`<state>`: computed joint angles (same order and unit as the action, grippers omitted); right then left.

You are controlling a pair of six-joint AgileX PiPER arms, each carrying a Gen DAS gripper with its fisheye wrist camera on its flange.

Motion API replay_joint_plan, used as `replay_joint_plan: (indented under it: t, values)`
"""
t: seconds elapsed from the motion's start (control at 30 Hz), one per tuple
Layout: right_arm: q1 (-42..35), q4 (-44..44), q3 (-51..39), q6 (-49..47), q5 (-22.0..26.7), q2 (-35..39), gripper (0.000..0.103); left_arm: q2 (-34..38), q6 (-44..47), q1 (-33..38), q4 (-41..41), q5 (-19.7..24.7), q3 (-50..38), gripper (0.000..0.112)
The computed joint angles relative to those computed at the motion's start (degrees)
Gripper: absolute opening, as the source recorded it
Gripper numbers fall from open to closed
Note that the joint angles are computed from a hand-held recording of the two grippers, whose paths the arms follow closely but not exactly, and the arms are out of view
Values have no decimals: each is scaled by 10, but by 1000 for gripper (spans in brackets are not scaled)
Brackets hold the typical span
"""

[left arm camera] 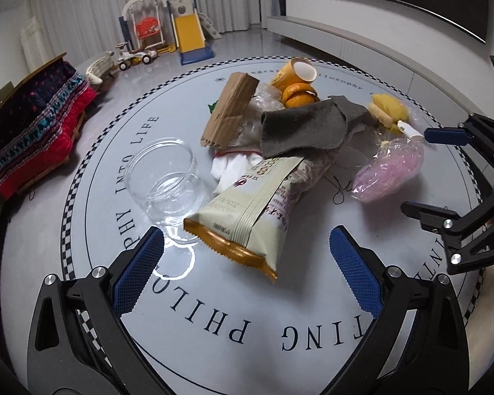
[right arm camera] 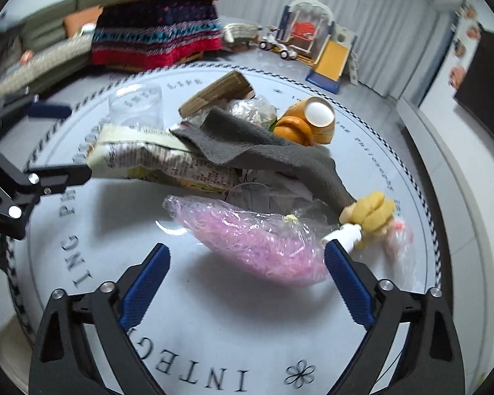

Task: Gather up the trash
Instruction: 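Grasp the cream snack bag with the left tool while the right tool grasps the pink rubber-band bag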

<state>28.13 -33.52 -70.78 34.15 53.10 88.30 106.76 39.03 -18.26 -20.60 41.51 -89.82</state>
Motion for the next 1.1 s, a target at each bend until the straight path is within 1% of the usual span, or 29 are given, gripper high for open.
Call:
replay_joint_plan:
  t: [0.03, 0.07, 0.1, 0.13, 0.2, 0.23, 0.27, 0.3, 0.37, 0.4, 0.5, 0.57, 0.6, 0.63, 0.67, 0.7, 0.73, 0.77, 0.83, 0.9, 1.03, 1.1]
  values:
    - [-3, -3, -3, -9, 1, 9, 86, 8, 1, -6, 6, 4, -12, 97]
    - [-9, -3, -5, -19, 0, 16, 80, 14, 2, -11, 13, 5, -21, 97]
    - [-16, -2, -8, -31, -3, 24, 76, 23, -1, -17, 23, 7, -33, 97]
    - [-19, 0, -5, -36, -8, 25, 74, 31, -4, -22, 33, 11, -44, 97]
    - [-28, 3, 0, -53, -23, 25, 63, 51, -8, -33, 53, 23, -72, 97]
    - [-31, 8, 2, -61, -29, 23, 60, 59, -10, -40, 67, 23, -81, 97]
    - [-37, 20, 4, -74, -35, 20, 50, 65, -11, -47, 81, 23, -88, 97]
    - [-43, 31, 3, -86, -37, 18, 43, 70, -11, -53, 94, 22, -93, 97]
    - [-65, 78, 5, -118, -48, 5, 35, 80, -7, -66, 116, 21, -104, 97]
    - [-83, 117, 4, -141, -55, -2, 33, 86, -5, -72, 127, 23, -112, 97]
    - [-112, 187, 5, -172, -64, -19, 30, 104, 1, -86, 155, 37, -137, 97]
    - [-134, 243, 5, -197, -67, -32, 30, 123, 0, -94, 175, 56, -161, 97]
    - [-139, 258, 2, -201, -67, -35, 30, 132, 2, -95, 177, 68, -174, 92]
    - [-144, 275, -1, -206, -65, -40, 30, 143, 0, -96, 180, 86, -192, 81]
    - [-146, 284, -4, -205, -62, -43, 30, 156, -3, -95, 180, 108, -214, 77]
    - [-146, 285, -10, -197, -58, -45, 30, 171, -4, -93, 175, 134, -240, 62]
    - [-146, 284, -17, -192, -55, -43, 30, 191, -3, -88, 162, 172, -277, 52]
    - [-145, 284, -23, -183, -52, -46, 30, 207, -1, -79, 139, 207, -308, 51]
    - [-144, 287, -34, -170, -45, -51, 30, 212, -4, -68, 117, 228, -323, 47]
    - [-138, 274, -46, -151, -38, -52, 30, 209, -16, -55, 90, 242, -322, 46]
    - [-122, 256, -67, -116, -21, -58, 30, 168, -29, -33, 49, 245, -261, 45]
    - [-118, 253, -72, -112, -19, -60, 30, 148, -34, -19, 27, 255, -237, 45]
